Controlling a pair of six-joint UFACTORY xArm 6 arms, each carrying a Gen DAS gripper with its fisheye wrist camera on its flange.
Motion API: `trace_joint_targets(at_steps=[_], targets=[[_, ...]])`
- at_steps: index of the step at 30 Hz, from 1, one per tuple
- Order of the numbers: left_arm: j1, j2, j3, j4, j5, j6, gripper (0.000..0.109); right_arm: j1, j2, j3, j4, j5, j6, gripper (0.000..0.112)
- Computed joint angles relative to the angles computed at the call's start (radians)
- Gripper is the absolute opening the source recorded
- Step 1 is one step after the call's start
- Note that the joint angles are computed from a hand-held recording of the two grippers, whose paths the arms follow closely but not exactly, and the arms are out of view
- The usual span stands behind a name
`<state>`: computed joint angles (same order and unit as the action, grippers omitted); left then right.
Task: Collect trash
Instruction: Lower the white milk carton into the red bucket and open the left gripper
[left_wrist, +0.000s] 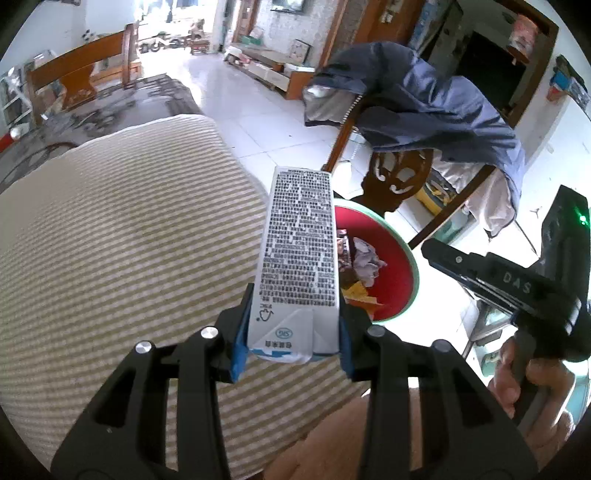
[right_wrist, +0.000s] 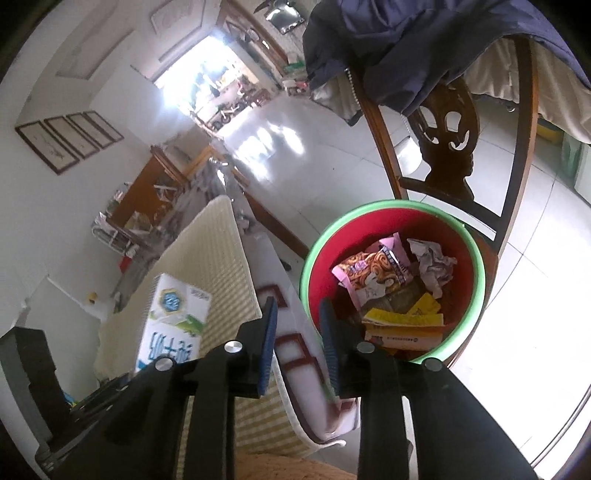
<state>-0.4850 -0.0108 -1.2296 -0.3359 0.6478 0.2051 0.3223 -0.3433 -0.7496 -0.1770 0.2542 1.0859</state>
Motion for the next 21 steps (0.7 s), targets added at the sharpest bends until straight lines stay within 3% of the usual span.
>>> trace_joint_targets(at_steps=[13, 21], targets=[[-0.04, 0.138, -0.153, 0.0, 0.044, 0.048, 0.037, -0.018, -0.015, 0.041, -0.031, -0.058, 0.068, 0.045], [-0.062, 0.206, -0.229, 0.015, 0.033, 0.078, 0.037, -0.021, -0.02, 0.008, -0.271, -0.02, 0.247, 0.046]])
